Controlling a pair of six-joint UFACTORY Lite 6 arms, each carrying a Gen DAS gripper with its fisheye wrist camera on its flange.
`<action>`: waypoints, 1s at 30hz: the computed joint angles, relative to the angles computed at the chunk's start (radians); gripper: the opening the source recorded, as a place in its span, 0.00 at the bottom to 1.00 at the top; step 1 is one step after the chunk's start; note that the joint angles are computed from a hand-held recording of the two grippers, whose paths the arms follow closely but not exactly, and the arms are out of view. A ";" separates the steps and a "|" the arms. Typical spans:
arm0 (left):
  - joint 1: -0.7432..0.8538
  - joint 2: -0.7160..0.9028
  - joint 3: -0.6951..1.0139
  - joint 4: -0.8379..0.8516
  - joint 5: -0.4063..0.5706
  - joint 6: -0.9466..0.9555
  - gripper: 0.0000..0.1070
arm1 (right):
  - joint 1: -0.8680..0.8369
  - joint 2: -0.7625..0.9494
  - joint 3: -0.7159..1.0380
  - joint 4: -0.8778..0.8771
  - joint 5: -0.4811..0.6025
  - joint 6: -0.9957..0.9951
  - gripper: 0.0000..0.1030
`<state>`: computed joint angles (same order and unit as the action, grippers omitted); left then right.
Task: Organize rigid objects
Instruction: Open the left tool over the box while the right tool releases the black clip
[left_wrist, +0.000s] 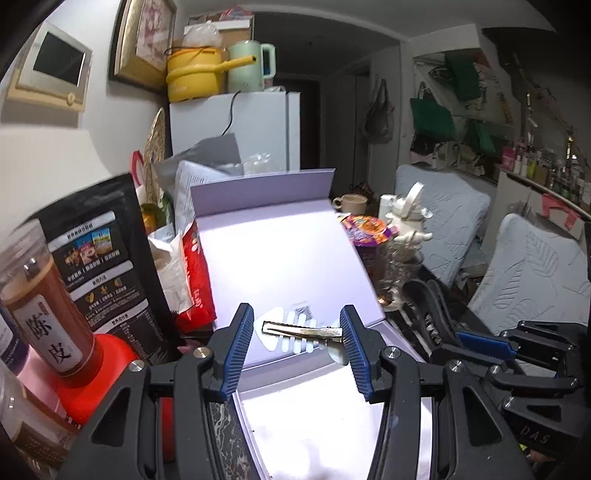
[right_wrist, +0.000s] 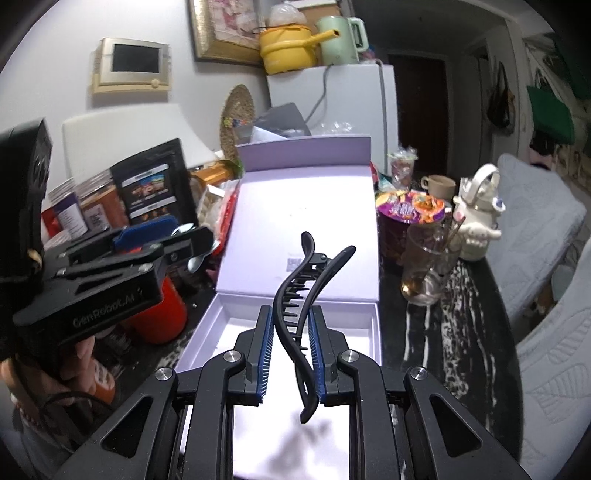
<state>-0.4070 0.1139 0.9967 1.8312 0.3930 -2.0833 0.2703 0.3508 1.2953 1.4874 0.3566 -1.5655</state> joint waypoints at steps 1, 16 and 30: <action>0.005 0.025 0.016 -0.025 0.005 0.028 0.45 | -0.002 0.022 0.012 0.020 0.003 -0.010 0.18; 0.022 0.273 0.183 -0.200 -0.078 0.217 0.45 | 0.037 0.246 0.185 -0.227 -0.023 0.217 0.19; 0.079 0.404 0.280 -0.477 -0.182 0.465 0.45 | 0.037 0.392 0.322 -0.458 0.004 0.465 0.19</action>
